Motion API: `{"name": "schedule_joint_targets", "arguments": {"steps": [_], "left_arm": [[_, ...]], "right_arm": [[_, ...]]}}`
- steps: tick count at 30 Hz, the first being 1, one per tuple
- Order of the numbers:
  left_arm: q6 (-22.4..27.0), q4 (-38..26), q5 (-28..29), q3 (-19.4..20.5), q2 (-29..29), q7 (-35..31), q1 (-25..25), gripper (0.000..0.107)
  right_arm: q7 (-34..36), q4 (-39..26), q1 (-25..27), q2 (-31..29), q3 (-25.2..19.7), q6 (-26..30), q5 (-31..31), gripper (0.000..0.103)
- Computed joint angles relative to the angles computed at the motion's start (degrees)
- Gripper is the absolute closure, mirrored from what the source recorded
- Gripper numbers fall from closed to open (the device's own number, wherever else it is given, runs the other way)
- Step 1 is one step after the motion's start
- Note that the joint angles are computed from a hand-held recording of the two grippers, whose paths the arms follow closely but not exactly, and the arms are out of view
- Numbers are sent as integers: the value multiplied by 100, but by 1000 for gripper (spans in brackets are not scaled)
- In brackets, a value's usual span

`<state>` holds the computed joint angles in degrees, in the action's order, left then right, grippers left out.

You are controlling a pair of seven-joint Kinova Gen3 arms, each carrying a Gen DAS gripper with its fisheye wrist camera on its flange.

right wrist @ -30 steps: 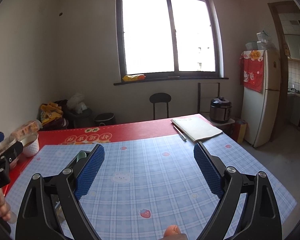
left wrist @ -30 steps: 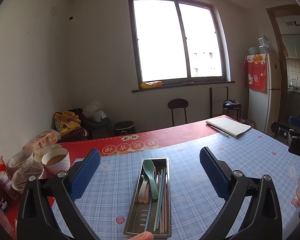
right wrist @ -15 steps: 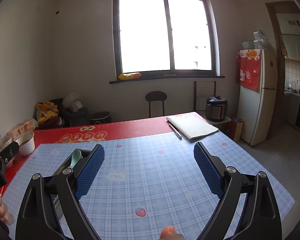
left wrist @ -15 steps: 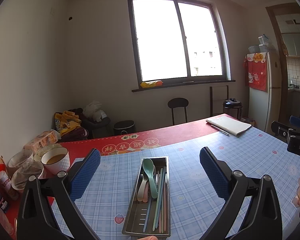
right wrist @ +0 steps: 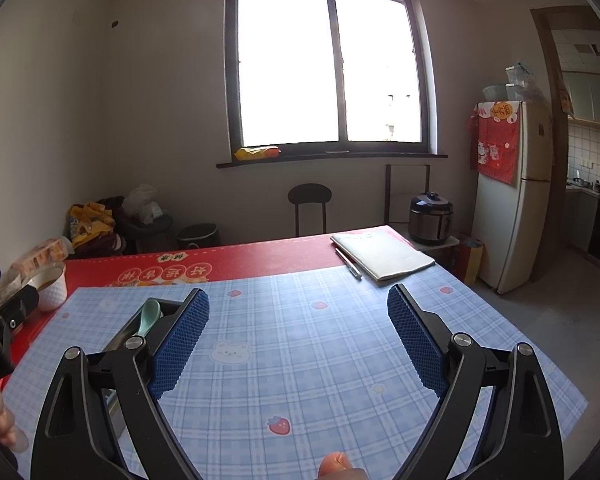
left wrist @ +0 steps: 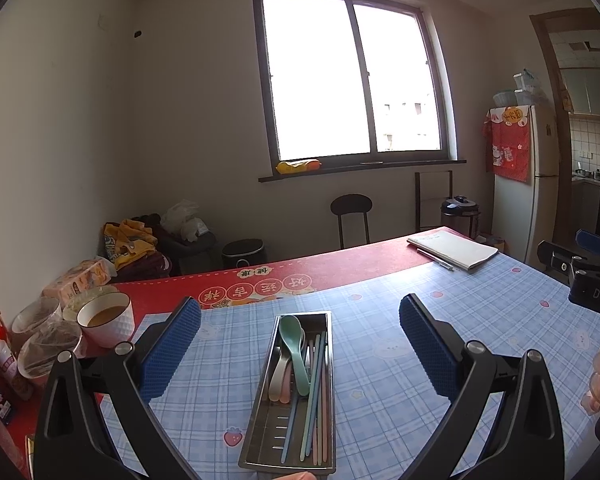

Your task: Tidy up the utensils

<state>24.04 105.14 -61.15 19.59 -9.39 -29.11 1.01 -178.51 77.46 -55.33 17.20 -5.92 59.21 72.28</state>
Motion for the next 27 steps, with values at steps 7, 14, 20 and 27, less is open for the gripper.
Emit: {"name": "schedule_joint_targets", "arguments": {"steps": [7,14,20,27], "left_arm": [[-125,10,282,-60,-34,-260,-6,10],[-176,-5,518,-37,-41,-447,-101,10],[-268,-9,797,-24,-33,-633,-190,10],[-368,15,1069,43,-70,-773,-369,10]], "right_arm": [[37,-50,-33,29,6,63,6,15],[63,-80,-54,39,17,90,-6,15],[79,-99,-58,46,24,101,-12,15],[95,-115,-59,44,37,125,-18,15]]}}
